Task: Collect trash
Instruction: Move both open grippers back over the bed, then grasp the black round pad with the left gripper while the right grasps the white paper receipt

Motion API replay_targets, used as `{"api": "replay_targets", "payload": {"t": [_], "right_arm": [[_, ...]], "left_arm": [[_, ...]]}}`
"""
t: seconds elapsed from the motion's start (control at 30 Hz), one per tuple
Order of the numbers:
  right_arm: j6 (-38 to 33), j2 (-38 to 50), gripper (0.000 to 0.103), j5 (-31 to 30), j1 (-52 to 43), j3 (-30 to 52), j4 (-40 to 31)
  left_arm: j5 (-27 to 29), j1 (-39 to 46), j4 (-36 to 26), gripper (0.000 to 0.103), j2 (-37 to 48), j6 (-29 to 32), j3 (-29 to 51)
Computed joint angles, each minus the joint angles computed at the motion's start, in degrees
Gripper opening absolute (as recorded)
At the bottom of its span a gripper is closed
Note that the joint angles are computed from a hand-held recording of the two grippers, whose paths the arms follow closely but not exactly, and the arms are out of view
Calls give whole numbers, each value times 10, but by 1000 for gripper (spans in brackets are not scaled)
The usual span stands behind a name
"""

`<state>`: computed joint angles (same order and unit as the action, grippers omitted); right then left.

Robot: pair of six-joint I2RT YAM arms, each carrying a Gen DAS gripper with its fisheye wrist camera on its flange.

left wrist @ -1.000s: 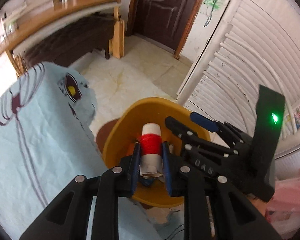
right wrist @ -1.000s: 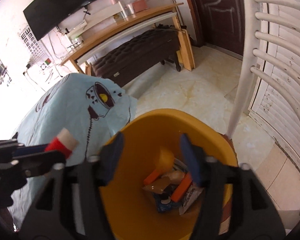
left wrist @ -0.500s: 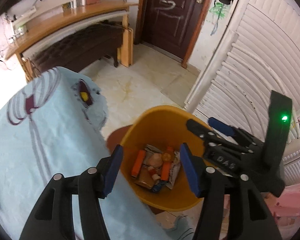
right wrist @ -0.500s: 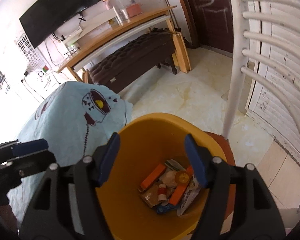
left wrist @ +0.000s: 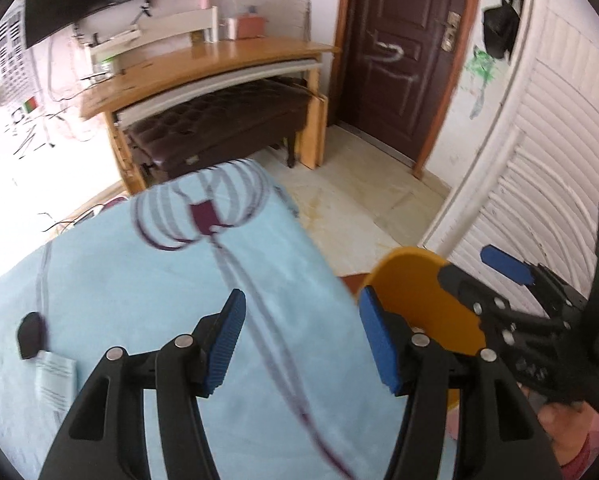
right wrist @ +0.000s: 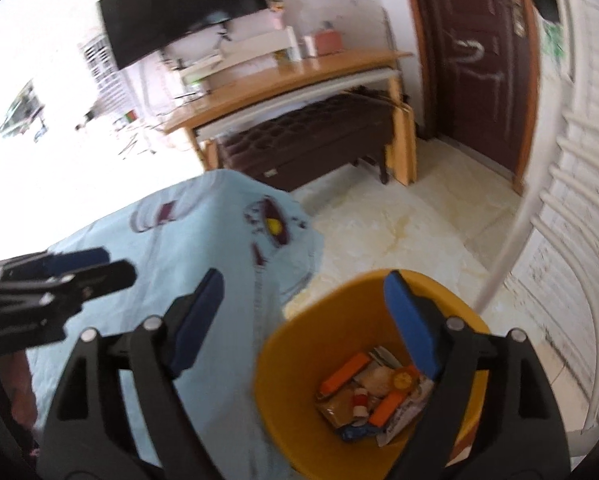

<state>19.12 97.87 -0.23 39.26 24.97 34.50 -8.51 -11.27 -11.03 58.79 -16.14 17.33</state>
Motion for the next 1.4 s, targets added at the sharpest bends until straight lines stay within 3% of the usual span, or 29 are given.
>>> {"api": "replay_targets", "payload": {"t": [0.27, 0.47, 0.67, 1.03, 1.4], "right_arm": [[-6, -1, 83, 52, 132, 82, -67], [-7, 54, 83, 73, 211, 168, -112], [-10, 99, 83, 69, 259, 239, -143], [-11, 168, 85, 40, 309, 348, -204], [-34, 243, 85, 38, 350, 475, -296]], "left_arm": [[102, 232, -53, 59, -91, 127, -14], [183, 406, -48, 60, -77, 221, -11], [239, 542, -28, 62, -7, 300, 13], [285, 658, 3, 64, 100, 362, 50], [324, 724, -53, 64, 229, 436, 137]]}}
